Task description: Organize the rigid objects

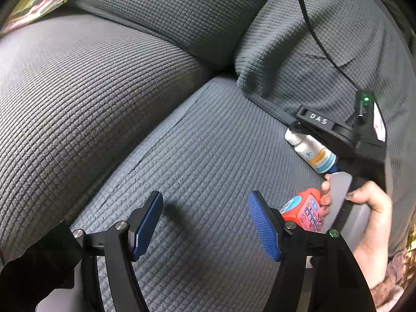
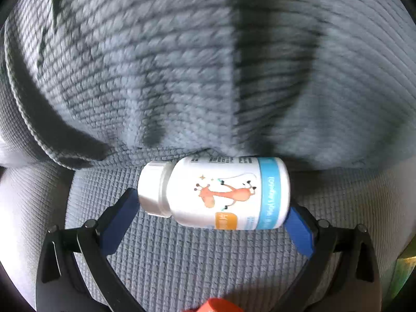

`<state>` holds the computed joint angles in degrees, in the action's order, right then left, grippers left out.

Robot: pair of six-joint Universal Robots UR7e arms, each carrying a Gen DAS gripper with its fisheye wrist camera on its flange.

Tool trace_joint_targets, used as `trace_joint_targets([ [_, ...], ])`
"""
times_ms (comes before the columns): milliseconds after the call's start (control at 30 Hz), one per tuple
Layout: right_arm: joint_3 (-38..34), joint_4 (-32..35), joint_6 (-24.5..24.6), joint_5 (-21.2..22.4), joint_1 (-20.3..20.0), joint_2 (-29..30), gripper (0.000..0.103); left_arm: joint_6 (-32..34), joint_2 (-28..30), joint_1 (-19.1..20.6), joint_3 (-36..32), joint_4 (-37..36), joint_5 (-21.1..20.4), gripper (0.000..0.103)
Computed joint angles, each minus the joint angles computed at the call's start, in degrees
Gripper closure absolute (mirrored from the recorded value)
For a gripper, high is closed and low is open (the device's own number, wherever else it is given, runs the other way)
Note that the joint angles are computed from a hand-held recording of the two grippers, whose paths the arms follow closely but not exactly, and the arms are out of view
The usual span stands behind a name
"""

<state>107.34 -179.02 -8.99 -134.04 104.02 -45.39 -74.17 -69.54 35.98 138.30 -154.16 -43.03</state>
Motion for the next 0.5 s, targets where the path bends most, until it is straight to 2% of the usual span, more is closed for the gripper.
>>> trace_joint_targets([
  [100,0.32,-3.11,-1.18,0.06,-0.18,0.70,0.005,-0.20,0.02,-0.04,-0.14,0.15,-0.13,0.034],
  [200,2.06,-6.49,-2.07,2.68,-0.53,-0.47,0.005,0.64,0.09,-0.27,0.23,-1.39,0.01,0.034],
  [267,3.34,-8.32,-2.60,2.97,-0.26,-1.33,0.005,0.91,0.00,-0.78,0.45,-2.19,0.38,0.034],
  [367,7.26,-6.56,-1.34,7.02,0.25,-5.64,0.005,0.66,-0.84,-1.92,1.11,-2.03,0.77,0.034],
  [500,14.17,-5.94,0.81,8.95,2.61,-12.38,0.005,-0.20,-2.04,-4.74,1.61,2.39,1.91,0.034],
])
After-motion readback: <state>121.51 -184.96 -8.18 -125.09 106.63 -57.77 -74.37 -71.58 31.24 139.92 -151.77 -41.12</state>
